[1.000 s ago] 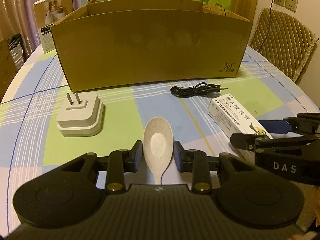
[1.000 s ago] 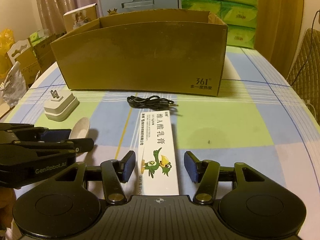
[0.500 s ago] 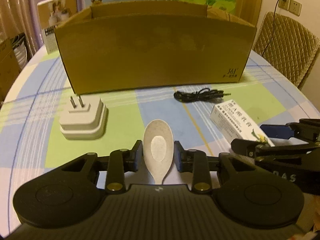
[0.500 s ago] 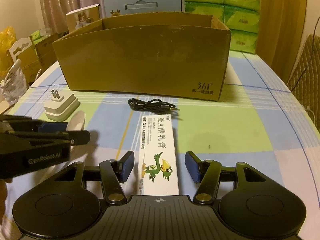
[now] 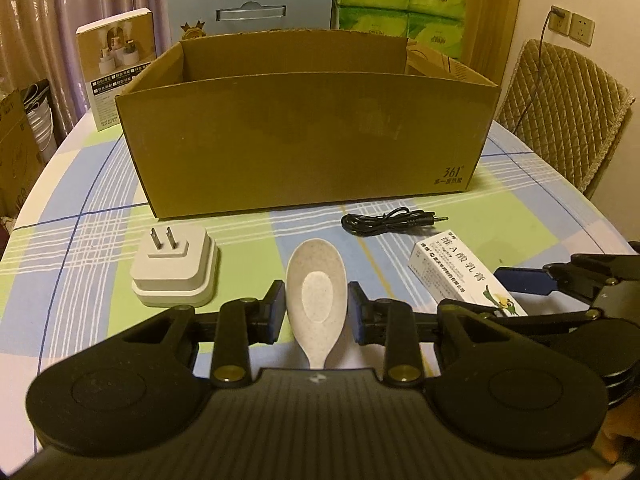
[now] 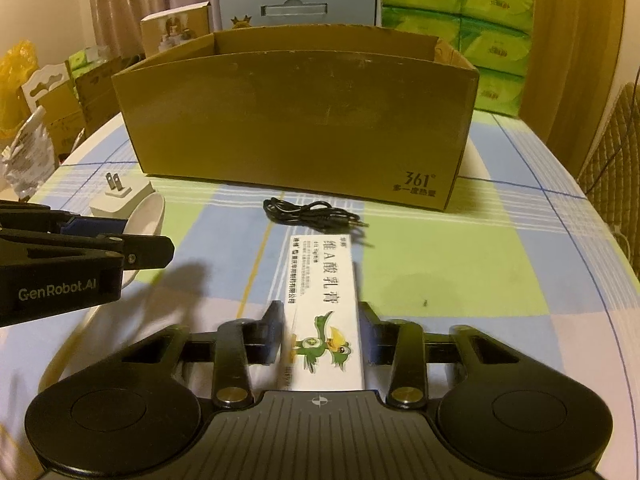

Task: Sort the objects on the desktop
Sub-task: 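Carry the spoon and ointment box up over the cardboard box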

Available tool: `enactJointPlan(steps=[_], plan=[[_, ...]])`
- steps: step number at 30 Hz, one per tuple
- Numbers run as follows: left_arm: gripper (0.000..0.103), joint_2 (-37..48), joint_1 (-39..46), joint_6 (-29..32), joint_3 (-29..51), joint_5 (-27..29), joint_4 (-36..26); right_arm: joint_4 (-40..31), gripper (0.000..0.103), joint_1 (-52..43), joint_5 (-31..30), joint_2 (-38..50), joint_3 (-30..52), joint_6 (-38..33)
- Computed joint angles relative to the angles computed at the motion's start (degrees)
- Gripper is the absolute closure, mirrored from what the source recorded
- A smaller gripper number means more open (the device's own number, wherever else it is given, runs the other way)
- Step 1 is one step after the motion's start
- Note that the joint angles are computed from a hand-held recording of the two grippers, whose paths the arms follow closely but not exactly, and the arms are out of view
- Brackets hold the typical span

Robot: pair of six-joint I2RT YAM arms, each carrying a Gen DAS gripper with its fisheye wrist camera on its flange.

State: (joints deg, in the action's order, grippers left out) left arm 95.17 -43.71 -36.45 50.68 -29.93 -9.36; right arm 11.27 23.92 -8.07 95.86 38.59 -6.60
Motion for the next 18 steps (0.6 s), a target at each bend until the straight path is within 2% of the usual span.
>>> enactJointPlan(steps=[5, 18], plan=[[0.076, -0.8, -0.1, -0.2, 0.5, -0.4, -1.4, 2.6, 0.068, 0.0, -0.2, -3.1, -2.0, 0.8], [0.076, -4.5, -1.9, -0.8, 3.5, -4.2, -7.3, 0.0, 0.068, -0.9, -2.5, -10.1, -2.4, 1.0]])
